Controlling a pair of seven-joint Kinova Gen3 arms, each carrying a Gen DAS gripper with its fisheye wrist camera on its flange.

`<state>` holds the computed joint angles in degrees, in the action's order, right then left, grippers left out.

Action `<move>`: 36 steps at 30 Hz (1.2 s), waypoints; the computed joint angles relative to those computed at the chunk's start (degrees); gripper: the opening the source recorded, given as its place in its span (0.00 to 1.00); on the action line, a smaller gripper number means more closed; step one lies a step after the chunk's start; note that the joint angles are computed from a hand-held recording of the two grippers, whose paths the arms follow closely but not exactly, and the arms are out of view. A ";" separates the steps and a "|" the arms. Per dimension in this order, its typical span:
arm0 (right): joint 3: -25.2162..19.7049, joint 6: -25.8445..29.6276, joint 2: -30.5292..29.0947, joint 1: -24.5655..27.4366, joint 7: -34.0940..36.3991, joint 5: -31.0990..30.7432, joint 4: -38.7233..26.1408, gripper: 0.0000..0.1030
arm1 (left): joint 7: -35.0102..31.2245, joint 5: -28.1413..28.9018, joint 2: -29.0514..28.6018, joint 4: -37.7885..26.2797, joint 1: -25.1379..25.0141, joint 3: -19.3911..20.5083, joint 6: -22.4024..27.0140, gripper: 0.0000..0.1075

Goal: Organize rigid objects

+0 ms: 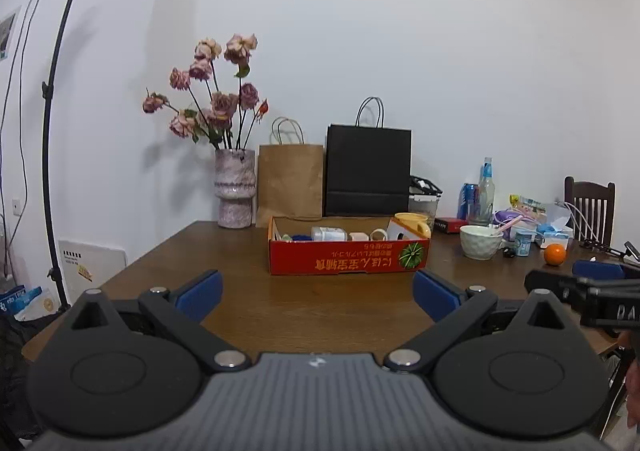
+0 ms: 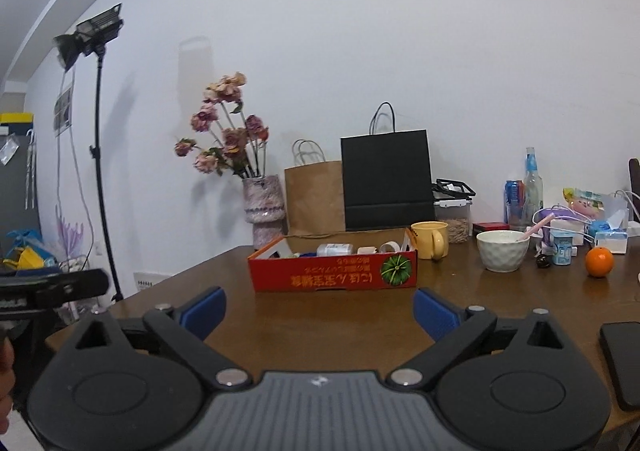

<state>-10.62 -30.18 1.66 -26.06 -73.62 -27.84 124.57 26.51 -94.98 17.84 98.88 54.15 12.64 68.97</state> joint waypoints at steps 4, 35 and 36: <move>-1.42 1.63 -2.84 -0.56 4.02 -4.67 1.51 0.99 | -1.01 2.02 -0.13 -0.16 2.27 0.85 3.39 0.96; -6.50 2.48 -5.99 0.85 8.77 -13.38 3.64 1.00 | -3.39 5.54 0.55 -0.81 7.20 1.40 9.15 0.96; -6.46 2.62 -5.99 0.86 8.72 -13.37 3.61 1.00 | -3.45 5.48 0.56 -0.79 7.26 1.39 9.23 0.96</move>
